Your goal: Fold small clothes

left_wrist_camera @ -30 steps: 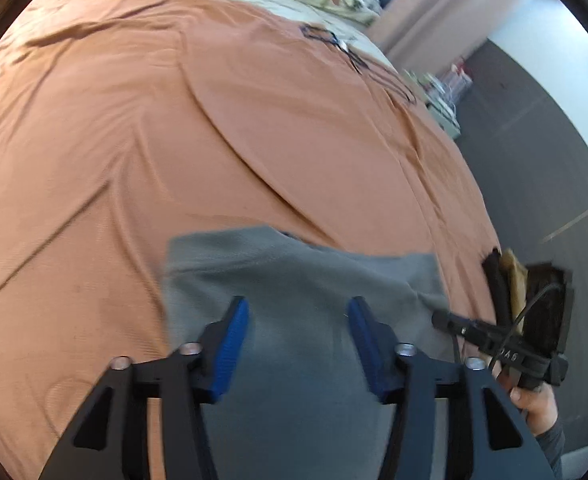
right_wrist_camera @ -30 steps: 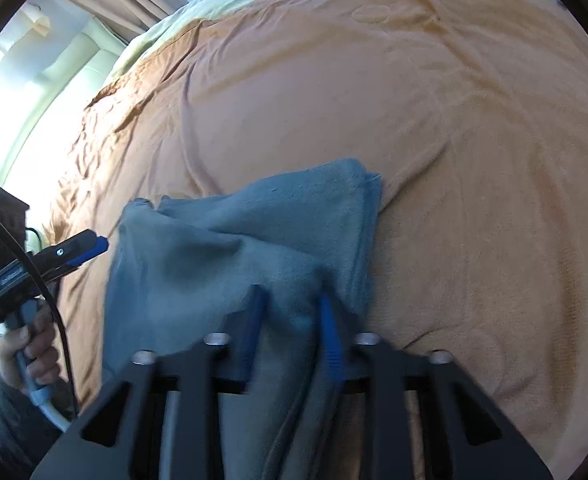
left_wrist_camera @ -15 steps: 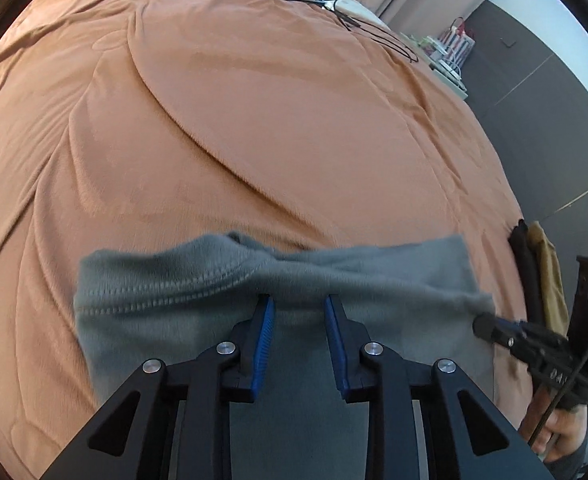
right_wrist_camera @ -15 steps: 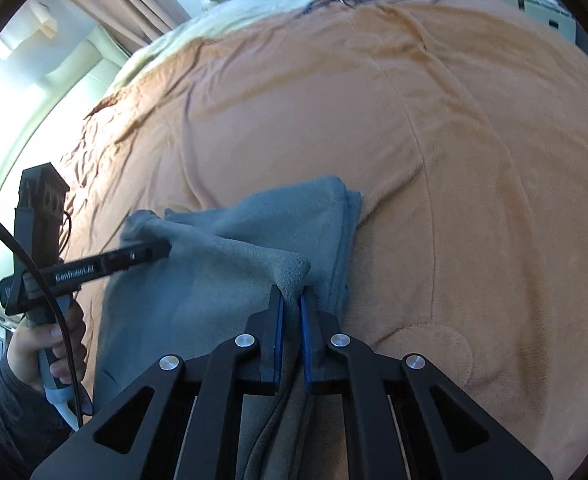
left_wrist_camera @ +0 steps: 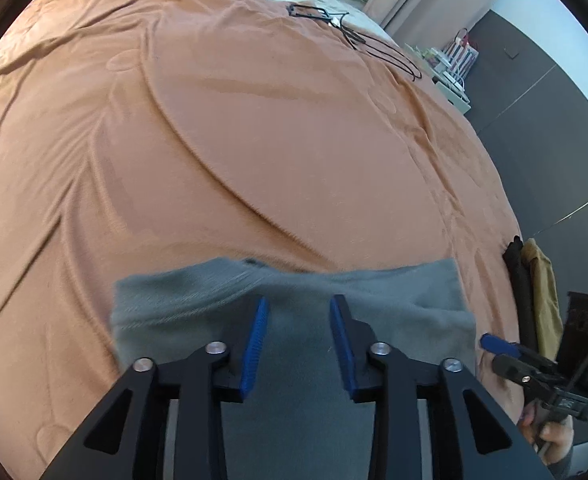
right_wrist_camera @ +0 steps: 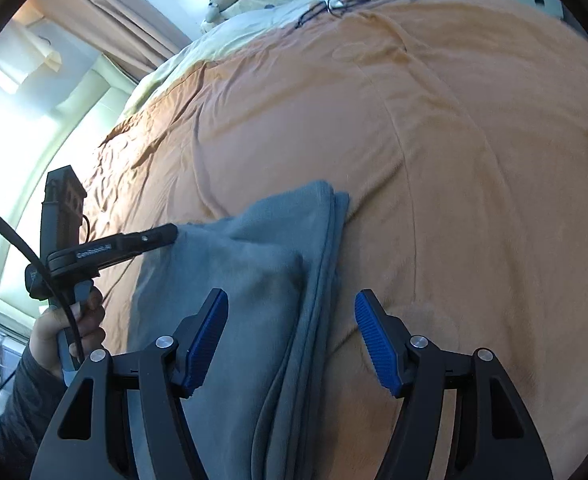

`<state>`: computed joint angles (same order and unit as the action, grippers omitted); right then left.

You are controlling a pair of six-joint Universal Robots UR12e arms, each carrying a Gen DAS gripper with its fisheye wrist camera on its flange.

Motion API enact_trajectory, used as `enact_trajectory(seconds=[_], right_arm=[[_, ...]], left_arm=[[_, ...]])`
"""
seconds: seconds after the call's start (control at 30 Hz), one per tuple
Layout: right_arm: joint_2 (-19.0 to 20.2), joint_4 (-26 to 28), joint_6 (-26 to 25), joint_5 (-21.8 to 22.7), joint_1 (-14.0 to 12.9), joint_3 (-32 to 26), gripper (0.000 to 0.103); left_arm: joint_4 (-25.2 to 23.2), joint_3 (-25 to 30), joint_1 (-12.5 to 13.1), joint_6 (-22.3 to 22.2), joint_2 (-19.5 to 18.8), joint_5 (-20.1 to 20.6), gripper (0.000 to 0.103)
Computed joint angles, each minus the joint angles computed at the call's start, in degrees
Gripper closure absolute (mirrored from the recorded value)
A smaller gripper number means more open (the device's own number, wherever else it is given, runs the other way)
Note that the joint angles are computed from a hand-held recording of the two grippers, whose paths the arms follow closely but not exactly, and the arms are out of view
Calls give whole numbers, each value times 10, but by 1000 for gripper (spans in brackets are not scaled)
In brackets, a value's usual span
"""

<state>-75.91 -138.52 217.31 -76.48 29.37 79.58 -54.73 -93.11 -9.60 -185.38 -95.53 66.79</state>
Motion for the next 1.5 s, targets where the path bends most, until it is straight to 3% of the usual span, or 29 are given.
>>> enact_trajectory(seconds=[0.13,0.33,0.57,0.8,0.93,1.13,1.27,1.33,1.43,1.5], right_arm=[[-1,-16,12,51,-9,18,39],[0,-52,17,40,-14,26,39],[22,-55,33,56,-15,15,39],[27,-70,52,141,-31,23,38],[32,-49,32,155,-35,13,39],[49,-60,35,167,-38,-2,39],[56,-62,35,165,-39,-8,51],[59,-57,36,161,-39,-11,65],[58,-51,33,150,-37,-12,81],[53,-52,26,142,-35,-9,86]], left_arm=[[0,-20,16,-3,21,4,57],[5,-55,44,-14,53,-1,48],[-2,-85,72,-30,76,-24,48],[-12,-103,87,-41,79,-75,48],[-13,-108,88,-38,74,-103,48],[-1,-108,89,-33,62,-129,54],[14,-107,93,-40,53,-149,58],[15,-103,91,-38,50,-140,77],[12,-95,89,-35,47,-144,89],[19,-92,87,-21,49,-144,90]])
